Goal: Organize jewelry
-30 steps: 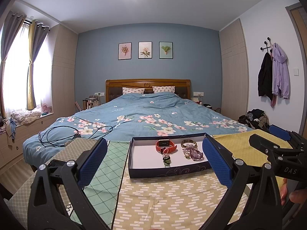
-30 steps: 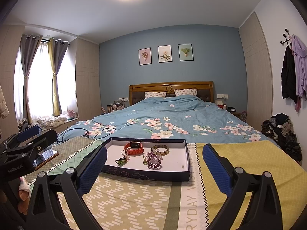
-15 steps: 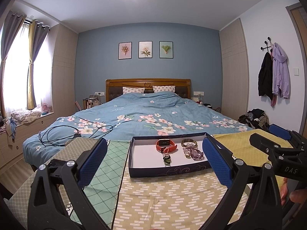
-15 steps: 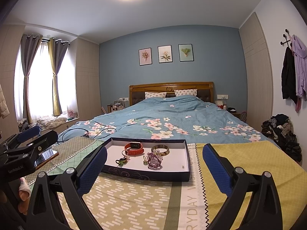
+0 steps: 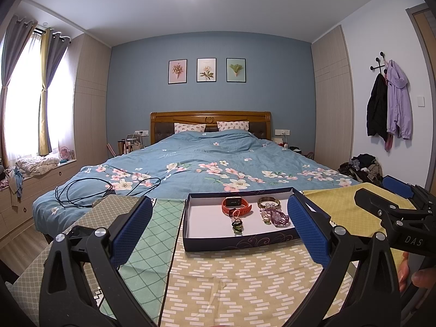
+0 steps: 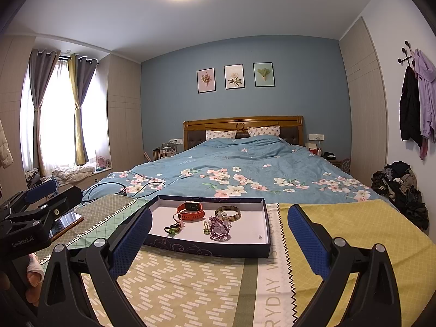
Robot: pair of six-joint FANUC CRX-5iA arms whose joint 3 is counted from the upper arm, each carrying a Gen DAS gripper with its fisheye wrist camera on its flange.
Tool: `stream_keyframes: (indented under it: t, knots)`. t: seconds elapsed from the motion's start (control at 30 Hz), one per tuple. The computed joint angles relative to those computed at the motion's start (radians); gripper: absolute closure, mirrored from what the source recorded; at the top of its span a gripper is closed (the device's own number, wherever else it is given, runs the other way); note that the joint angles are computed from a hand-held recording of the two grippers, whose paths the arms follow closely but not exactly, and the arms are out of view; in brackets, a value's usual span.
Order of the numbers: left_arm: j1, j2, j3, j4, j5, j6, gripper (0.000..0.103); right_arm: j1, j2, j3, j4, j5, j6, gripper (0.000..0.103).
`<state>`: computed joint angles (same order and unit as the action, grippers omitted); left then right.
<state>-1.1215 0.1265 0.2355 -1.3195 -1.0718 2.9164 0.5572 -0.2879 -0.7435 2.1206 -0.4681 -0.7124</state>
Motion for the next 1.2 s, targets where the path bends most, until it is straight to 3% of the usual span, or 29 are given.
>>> stream_keyframes:
  t: [1.2]
  knots:
    - [-0.002,0.0,-0.002,-0.006,-0.004,0.0,0.005,0.007,0.002,0.004,-0.017,-0.003,0.014,0.007]
